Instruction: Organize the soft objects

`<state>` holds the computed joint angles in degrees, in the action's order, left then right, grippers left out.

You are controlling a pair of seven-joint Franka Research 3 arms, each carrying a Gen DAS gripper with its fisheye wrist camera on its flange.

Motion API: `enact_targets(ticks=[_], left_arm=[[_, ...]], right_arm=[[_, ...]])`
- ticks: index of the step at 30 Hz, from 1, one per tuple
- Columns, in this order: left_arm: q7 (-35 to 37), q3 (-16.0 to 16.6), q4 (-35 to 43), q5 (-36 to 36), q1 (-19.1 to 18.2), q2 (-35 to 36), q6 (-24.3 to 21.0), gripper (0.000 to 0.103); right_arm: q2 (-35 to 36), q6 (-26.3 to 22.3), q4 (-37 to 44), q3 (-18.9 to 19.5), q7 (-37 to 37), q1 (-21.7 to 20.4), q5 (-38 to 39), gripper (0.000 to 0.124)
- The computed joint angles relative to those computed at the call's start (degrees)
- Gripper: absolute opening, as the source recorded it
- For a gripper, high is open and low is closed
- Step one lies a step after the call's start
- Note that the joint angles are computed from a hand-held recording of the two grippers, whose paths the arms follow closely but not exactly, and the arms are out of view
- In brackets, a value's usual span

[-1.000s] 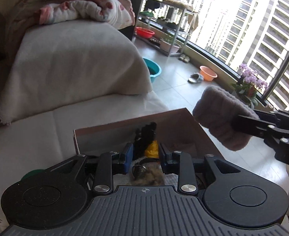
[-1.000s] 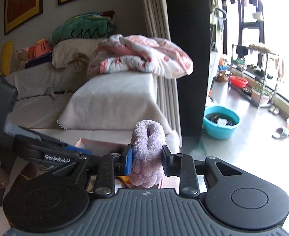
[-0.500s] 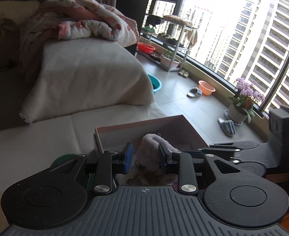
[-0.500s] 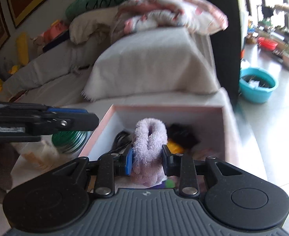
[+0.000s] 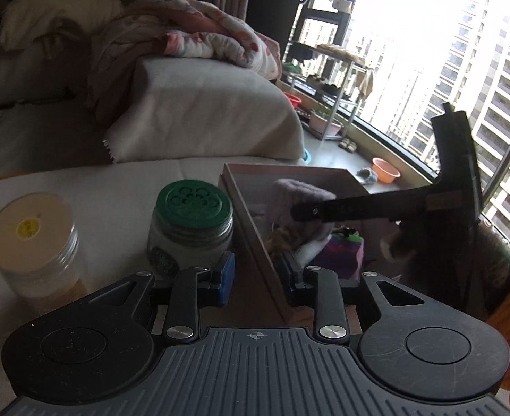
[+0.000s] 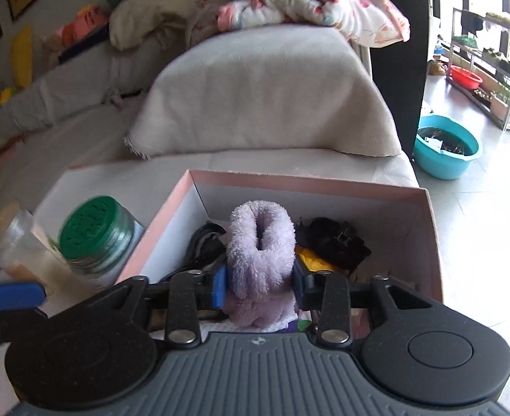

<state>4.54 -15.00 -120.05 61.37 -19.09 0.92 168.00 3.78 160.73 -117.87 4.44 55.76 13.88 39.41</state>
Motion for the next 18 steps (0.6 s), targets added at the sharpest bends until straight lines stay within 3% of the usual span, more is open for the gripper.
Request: enact_targets(ticks=[3,6,9,12,15,18], left_arm=[[-6.11,-0.83,-4.67,4.00,-0.17,-3.33,-1.97,0.031],[-9.29,-2.58,-9.46,3.52,-0.18,-6.00,-4.26,0.031],[-12.99,-4.65,-12.26,3.33,-0.59,-7.37,-8.54,0.031],[-17.15,-5.63,-13.00,5.14,-0.86,-7.15,-8.88,0.031],[-20.81,-6.08,-12.06,9.37,-1.43,-5.50,-9.56,0.036],[-23.15,-6.28,-10.89,11.46,-2.90,-4.50,-12.83,0.041]], right_arm=[[-5.61,2.26,-5.02,0.06,-8.17,-0.01,11.54,0.061],[-13.02,7.69,-12.28,-0.76,-11.95,2.50,15.74,0.066],[-20.72,13.28,-21.07,-0.16,-13.22,4.81,12.43,0.071],[-26.58,17.65,-29.59,3.76,-9.23,3.95,6.56,0.078],[-28.02,15.60,-33.68,6.71,-3.61,2.38,3.31,0.079],[-25.69,12.17,-34.28,10.91,4.52,-2.04,-2.45,0.081]])
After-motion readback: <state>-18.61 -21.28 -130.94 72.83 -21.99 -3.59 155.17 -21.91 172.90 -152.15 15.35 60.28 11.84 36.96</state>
